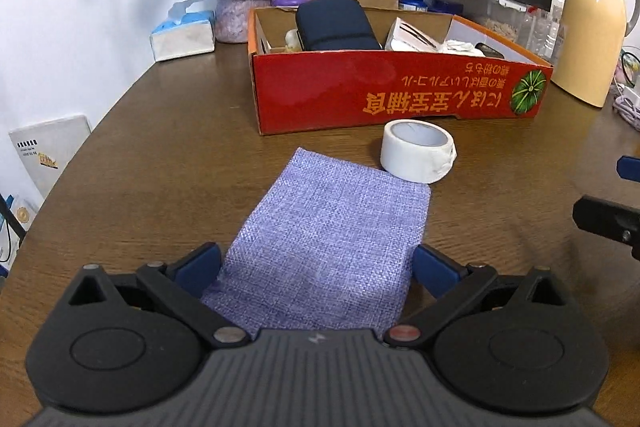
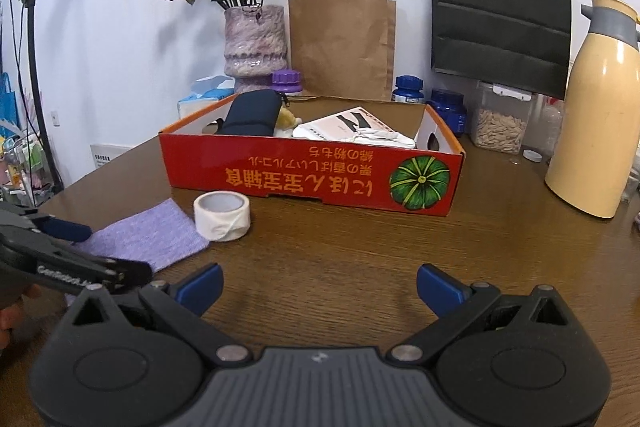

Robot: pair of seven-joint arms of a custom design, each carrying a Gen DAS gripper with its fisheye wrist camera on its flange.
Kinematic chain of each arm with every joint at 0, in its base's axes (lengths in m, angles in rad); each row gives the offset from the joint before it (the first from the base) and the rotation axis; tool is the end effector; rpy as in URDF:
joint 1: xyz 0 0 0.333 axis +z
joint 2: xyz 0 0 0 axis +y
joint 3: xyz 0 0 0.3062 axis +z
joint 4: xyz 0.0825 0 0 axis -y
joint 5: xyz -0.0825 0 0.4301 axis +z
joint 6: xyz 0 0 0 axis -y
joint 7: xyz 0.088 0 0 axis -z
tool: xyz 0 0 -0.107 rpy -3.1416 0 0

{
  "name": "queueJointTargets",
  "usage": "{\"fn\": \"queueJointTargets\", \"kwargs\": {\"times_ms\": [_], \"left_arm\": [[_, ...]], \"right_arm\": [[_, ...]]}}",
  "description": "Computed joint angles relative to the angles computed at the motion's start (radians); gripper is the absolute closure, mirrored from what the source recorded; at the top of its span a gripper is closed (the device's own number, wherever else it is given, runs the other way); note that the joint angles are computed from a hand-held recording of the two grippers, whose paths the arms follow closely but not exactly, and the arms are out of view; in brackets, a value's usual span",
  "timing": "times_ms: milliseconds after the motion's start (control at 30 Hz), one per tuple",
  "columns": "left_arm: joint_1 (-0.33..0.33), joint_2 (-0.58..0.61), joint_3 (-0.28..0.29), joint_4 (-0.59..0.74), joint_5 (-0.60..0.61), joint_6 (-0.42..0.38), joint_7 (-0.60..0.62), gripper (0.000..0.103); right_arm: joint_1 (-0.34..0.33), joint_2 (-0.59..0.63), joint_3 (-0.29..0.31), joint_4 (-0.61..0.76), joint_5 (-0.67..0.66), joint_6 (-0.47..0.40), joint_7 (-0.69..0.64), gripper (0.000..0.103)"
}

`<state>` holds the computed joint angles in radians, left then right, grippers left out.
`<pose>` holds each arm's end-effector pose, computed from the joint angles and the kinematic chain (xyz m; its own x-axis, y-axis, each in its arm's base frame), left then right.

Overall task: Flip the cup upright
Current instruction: 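Move the left tool to the lavender cloth bag and grasp it, then grasp the white tape roll with the right tool while the left tool holds the cloth bag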

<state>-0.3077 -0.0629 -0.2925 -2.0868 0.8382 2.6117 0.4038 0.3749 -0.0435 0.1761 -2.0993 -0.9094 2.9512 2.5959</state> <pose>0.4976 -0.3631 0.4810 -0.0500 -0.9987 -0.0058 -0.6754 0.0381 -0.7365 0.4959 0.3673 0.4934 0.3495 -0.9369 -0.0107 -0.5278 -0.1874 -0.8284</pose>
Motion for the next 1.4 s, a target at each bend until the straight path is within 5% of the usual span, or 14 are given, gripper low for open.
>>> {"fn": "queueJointTargets", "kwargs": {"times_ms": [200, 433, 600, 1000, 1400], "left_arm": [[0.001, -0.001, -0.001, -0.002, 0.030, 0.001, -0.030, 0.003], [0.012, -0.032, -0.007, -0.029, 0.110, 0.019, -0.127, 0.064], [0.015, -0.041, -0.012, -0.037, 0.119, 0.021, -0.139, 0.086], [0.063, -0.159, -0.056, -0.122, 0.317, 0.012, -0.399, 0.089], [0.103, -0.222, -0.061, -0.172, 0.279, -0.023, -0.492, 0.089]], "right_arm": [[0.014, 0.018, -0.002, 0.015, 0.018, -0.009, -0.013, 0.000], [0.042, 0.042, -0.014, 0.040, 0.005, -0.020, 0.006, 0.000], [0.064, 0.064, -0.025, 0.067, -0.005, -0.018, 0.019, 0.000], [0.160, 0.209, -0.078, 0.221, 0.169, 0.018, -0.175, 0.002], [0.196, 0.410, -0.051, 0.452, 0.550, -0.025, -0.514, 0.010]]}}
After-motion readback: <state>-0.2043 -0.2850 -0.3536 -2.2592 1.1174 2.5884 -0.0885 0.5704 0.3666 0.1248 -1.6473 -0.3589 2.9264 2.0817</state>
